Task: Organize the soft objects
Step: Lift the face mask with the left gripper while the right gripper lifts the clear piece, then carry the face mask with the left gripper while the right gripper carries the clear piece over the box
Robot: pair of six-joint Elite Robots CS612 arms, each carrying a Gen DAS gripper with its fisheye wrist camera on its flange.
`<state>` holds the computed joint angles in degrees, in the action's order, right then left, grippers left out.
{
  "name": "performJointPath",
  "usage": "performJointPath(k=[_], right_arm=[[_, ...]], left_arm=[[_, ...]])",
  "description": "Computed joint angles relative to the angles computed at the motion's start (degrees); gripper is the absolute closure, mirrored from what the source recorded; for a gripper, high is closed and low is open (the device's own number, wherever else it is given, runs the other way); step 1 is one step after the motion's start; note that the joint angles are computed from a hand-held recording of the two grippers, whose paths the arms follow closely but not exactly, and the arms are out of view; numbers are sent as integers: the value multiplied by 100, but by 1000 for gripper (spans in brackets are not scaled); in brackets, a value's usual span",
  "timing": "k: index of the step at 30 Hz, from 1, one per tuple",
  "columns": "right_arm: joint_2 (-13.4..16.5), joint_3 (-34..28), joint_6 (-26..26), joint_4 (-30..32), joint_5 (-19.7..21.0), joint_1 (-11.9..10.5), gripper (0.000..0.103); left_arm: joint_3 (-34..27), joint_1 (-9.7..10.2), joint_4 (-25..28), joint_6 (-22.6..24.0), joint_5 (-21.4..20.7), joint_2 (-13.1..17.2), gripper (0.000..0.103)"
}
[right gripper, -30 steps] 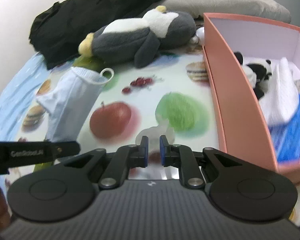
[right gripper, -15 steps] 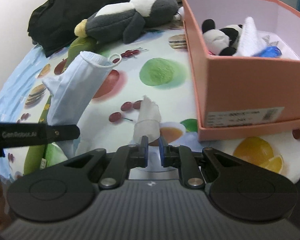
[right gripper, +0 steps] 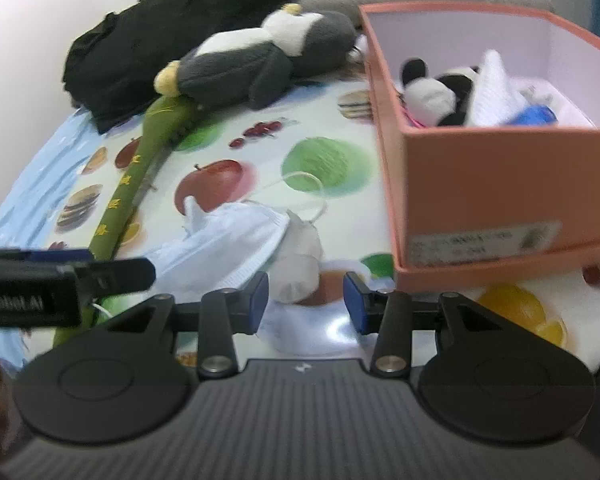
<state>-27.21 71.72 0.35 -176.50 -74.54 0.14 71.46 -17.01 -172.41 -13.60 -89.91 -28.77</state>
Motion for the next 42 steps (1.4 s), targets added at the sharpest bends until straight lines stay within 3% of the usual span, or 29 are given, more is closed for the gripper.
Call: performJointPath(k=[5, 8, 11, 13, 23, 30, 35, 37, 42], right_arm=[[197, -223, -233, -139, -108, 47, 59], [258, -289, -402, -23, 142, 24, 61], [230, -260, -601, 95, 300, 18, 75], [187, -210, -651, 91, 306, 21, 78], [17, 87, -551, -143, 5, -12, 80], [-14, 160, -490, -255, 16, -41, 80], [-33, 196, -474, -272, -39, -44, 80], [-47, 213, -418, -270, -36, -52, 80], [-85, 251, -403, -425, -24, -44, 80]], left_arm=[[-319, 163, 123, 276, -774, 155, 18], [-583, 204, 405, 493, -1118, 286, 18], [-766, 180, 539, 743, -1106, 388, 18], [-874, 162, 652, 906, -1105, 442, 18], [-1042, 41, 1208, 1553, -631, 534, 28], [-983, -16, 1254, 1479, -336, 544, 45], [-938, -51, 1152, 1148, -259, 526, 78], [-918, -67, 1124, 1022, -241, 512, 85], [-762, -88, 919, 623, -230, 407, 89]])
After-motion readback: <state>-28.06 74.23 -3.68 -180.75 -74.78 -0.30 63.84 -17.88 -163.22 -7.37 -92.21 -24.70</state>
